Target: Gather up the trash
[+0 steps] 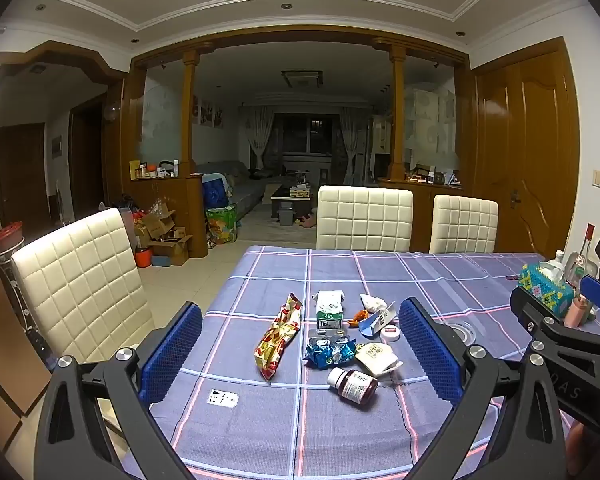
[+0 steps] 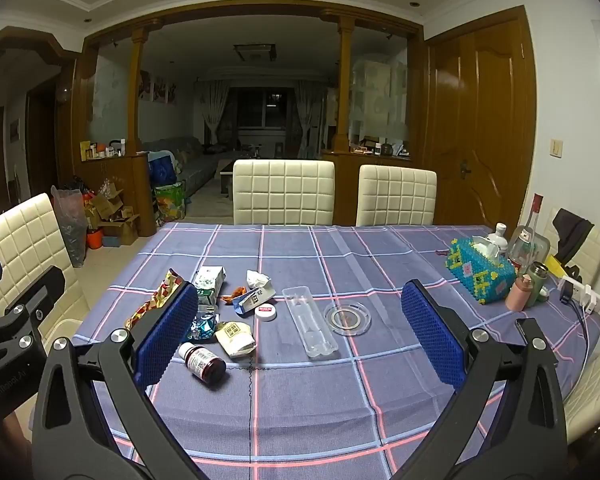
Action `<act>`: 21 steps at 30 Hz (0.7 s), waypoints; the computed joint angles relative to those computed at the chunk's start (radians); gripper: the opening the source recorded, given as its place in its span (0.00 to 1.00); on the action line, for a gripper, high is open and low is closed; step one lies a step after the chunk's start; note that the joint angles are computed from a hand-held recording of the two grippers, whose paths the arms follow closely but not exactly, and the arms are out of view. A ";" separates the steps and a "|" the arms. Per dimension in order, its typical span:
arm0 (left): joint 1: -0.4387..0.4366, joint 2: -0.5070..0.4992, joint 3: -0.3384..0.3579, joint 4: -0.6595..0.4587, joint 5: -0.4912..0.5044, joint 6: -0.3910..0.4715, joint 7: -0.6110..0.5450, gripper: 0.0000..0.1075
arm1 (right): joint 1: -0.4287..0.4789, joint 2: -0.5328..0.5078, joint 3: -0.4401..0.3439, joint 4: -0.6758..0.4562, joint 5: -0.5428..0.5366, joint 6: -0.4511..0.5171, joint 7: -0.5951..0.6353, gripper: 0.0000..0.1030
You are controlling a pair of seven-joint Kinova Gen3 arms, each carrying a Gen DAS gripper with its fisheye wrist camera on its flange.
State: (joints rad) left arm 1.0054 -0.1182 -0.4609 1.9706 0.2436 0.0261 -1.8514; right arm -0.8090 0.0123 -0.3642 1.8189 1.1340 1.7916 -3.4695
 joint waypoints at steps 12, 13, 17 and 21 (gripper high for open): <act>-0.006 0.000 0.006 0.001 -0.006 0.000 0.006 0.90 | 0.001 0.000 0.001 0.001 0.001 -0.001 0.000 0.97; -0.005 -0.001 0.005 0.001 -0.006 -0.001 0.006 0.90 | 0.001 0.000 0.001 0.001 0.001 -0.002 0.000 0.97; -0.003 0.000 0.004 0.001 -0.009 -0.001 0.009 0.90 | 0.001 0.000 0.001 0.001 0.001 -0.001 0.000 0.97; -0.002 0.000 0.003 0.001 -0.011 -0.001 0.011 0.90 | 0.001 0.000 0.001 0.001 0.000 -0.003 0.001 0.97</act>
